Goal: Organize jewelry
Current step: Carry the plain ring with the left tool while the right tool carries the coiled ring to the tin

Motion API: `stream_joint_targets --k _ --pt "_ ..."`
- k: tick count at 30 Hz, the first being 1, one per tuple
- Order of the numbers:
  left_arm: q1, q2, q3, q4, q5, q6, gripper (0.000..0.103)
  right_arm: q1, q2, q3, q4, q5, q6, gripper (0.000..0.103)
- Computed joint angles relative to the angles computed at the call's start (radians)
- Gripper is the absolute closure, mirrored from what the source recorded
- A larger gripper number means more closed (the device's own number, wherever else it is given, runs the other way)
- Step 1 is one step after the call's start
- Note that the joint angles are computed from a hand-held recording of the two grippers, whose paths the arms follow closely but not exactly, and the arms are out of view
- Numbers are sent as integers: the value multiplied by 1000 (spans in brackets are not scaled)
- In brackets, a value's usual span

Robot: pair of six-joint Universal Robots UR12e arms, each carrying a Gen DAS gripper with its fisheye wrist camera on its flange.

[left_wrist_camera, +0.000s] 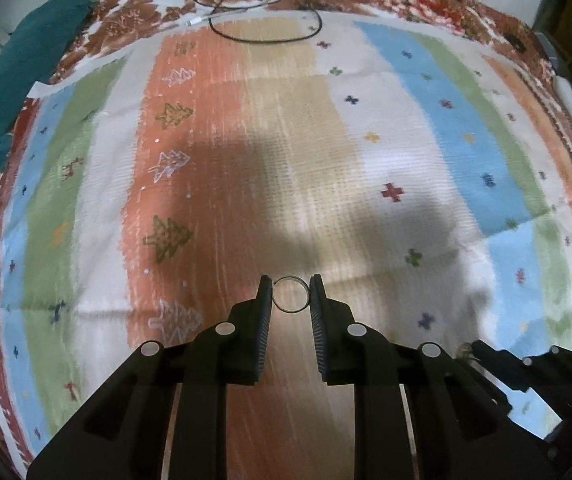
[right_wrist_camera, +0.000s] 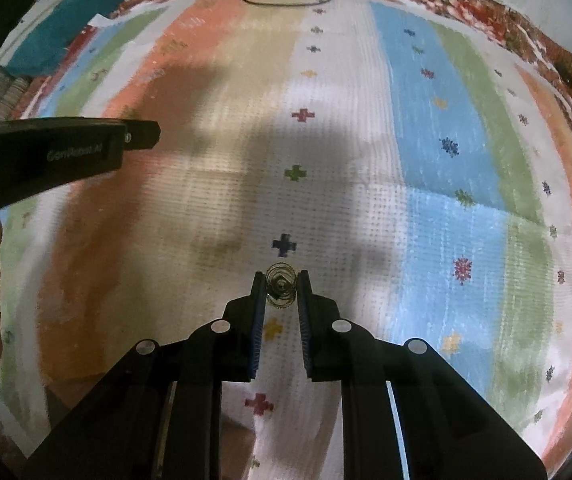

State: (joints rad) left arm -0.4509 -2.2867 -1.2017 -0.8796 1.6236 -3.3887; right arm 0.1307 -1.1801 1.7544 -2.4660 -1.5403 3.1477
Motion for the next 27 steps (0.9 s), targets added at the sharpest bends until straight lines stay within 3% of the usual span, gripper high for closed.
stream_joint_targets --k 9,12,27 --pt "-4 83 -117 51 23 -21 85 9 -37 27 -40 7 7 86" --pt "4 116 -167 85 -3 -35 85 13 -48 37 -46 6 6 86" --pt "-24 201 -276 201 3 -26 85 18 -112 104 -92 6 -9 86"
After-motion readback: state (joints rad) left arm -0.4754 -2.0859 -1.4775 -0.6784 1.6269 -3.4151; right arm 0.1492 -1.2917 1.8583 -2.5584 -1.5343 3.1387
